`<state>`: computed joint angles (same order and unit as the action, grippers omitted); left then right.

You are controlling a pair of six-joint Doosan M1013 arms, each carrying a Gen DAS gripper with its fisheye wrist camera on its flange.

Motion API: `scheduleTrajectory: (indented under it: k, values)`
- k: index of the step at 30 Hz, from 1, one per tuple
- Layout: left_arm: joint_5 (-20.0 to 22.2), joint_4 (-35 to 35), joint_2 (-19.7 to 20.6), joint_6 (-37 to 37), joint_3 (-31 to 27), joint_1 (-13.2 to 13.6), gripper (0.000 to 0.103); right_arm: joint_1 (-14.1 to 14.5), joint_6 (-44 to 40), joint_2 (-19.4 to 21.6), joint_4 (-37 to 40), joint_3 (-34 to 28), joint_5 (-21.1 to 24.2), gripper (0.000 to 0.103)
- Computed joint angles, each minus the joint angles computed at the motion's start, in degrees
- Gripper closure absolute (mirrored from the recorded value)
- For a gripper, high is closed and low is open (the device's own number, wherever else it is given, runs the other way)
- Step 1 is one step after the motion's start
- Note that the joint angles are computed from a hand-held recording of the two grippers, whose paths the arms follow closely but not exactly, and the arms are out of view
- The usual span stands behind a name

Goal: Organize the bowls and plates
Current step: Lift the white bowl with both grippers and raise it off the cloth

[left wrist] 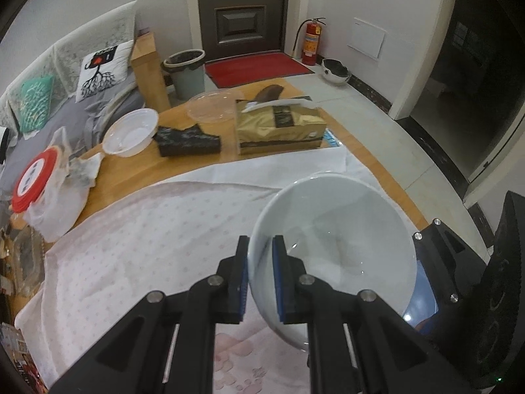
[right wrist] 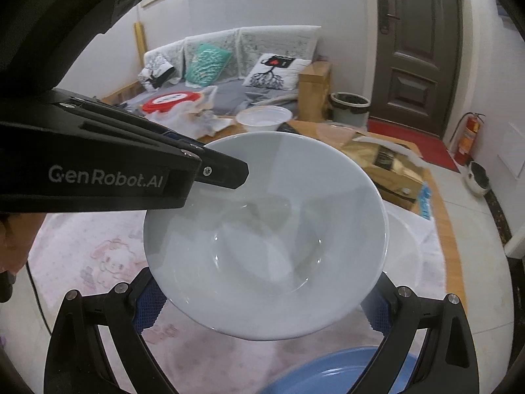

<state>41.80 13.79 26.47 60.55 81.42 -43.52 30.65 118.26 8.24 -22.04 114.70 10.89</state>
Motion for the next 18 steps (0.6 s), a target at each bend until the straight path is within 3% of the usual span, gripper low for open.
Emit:
scheduleTrajectory:
  k: [7,18]
  values:
    - [0.88,-2.78,2.66,2.25,-3.45,-0.29,0.093,-2.69,-2.41,-0.78,2.83,0.97,-0.22,0.007]
    - [2.87,-4.29,6.03,3.69,-7.60,-0.29,0.092,-4.56,-4.94,0.47,4.81,0.31,1.01,0.007]
